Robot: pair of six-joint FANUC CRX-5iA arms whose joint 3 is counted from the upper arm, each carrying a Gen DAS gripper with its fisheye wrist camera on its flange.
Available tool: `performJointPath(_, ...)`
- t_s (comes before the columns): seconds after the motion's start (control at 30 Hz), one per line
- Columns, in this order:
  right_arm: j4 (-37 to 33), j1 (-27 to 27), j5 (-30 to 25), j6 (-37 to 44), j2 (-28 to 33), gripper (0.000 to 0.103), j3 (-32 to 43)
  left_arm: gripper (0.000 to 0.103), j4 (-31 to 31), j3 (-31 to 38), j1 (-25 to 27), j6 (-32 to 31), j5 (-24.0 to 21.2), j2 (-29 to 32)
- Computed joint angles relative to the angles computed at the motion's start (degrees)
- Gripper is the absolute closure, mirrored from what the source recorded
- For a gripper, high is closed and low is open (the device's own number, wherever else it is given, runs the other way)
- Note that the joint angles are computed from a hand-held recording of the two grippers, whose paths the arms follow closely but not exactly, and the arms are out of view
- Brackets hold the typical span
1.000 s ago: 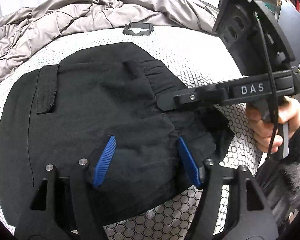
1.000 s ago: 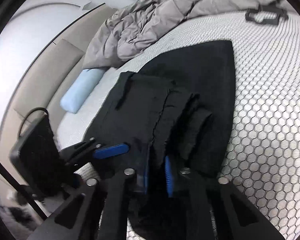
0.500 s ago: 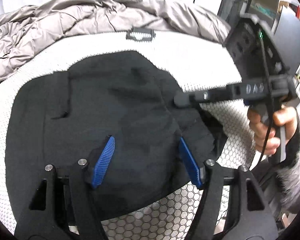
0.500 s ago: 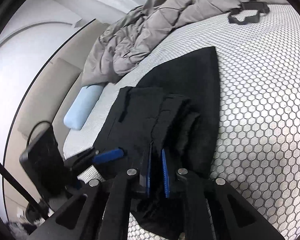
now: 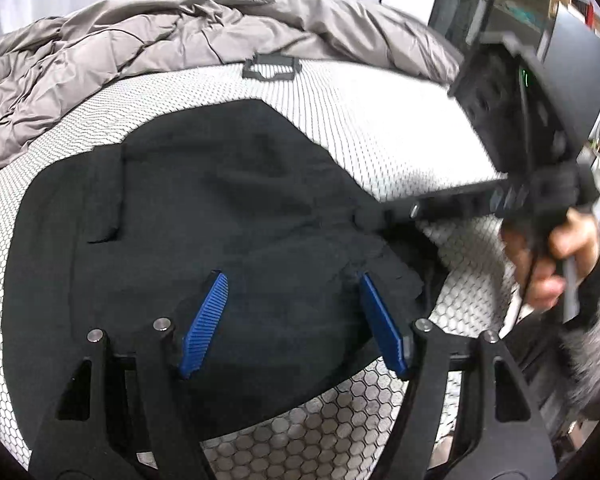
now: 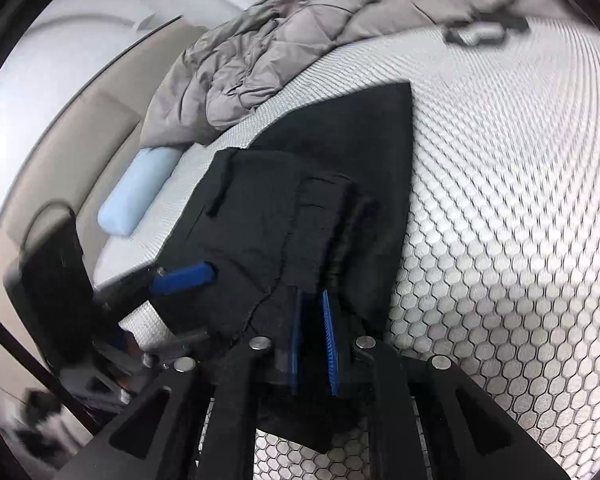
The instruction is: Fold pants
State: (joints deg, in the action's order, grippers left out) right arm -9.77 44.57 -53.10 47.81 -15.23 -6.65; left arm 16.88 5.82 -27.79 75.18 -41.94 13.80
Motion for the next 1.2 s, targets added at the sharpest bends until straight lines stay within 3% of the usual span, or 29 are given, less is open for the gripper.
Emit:
performJointPath(0.03, -2.05, -1.17, 0.67, 0.6, -0.4, 0.092, -0.03, 0.037, -1.73, 0.87, -0.47, 1.17, -0.31, 0.49)
performJointPath(0.13, 0.33, -0.87, 2.93, 0.22, -1.74, 0.092, -1.26, 0.037, -0.47, 0.61, -0.38, 0.98, 0.13, 0.6)
performJointPath(0.27, -6.66, -4.74, 4.45, 3.57, -0.89, 0.092, -0.53, 0.035, 4.45, -0.73, 0.43, -1.09, 0.47, 0.49)
performJointPath(0.37, -8.35, -5.93, 5.31, 4.86, 0.12, 0.092, 0.02, 0.033, 0.48, 0.89, -0.48, 1.44, -0.18, 1.46)
performJointPath(0.6, -13.64, -8.49, 5.72, 10.09, 2.63, 0.092, 2.83, 0.032, 1.17, 0.88, -0.18, 1.8, -0.05, 1.85)
performJointPath(0.7, -10.86, -7.88, 3.44, 6.79, 4.21, 0.09, 3.9, 0.032, -0.03, 1.28, -0.43, 2.21, -0.2, 1.88)
performJointPath(0.9, -12.82, -8.84, 3.26, 7.79, 4.27, 0.085, 4.07, 0.032, -0.26, 1.07, -0.48, 2.28, -0.09, 1.72)
performJointPath(1.2, -13.17, -9.74, 7.58, 5.75, 6.38, 0.083, 4.67, 0.031, -0.52, 1.41, -0.74, 3.11, -0.02, 2.0)
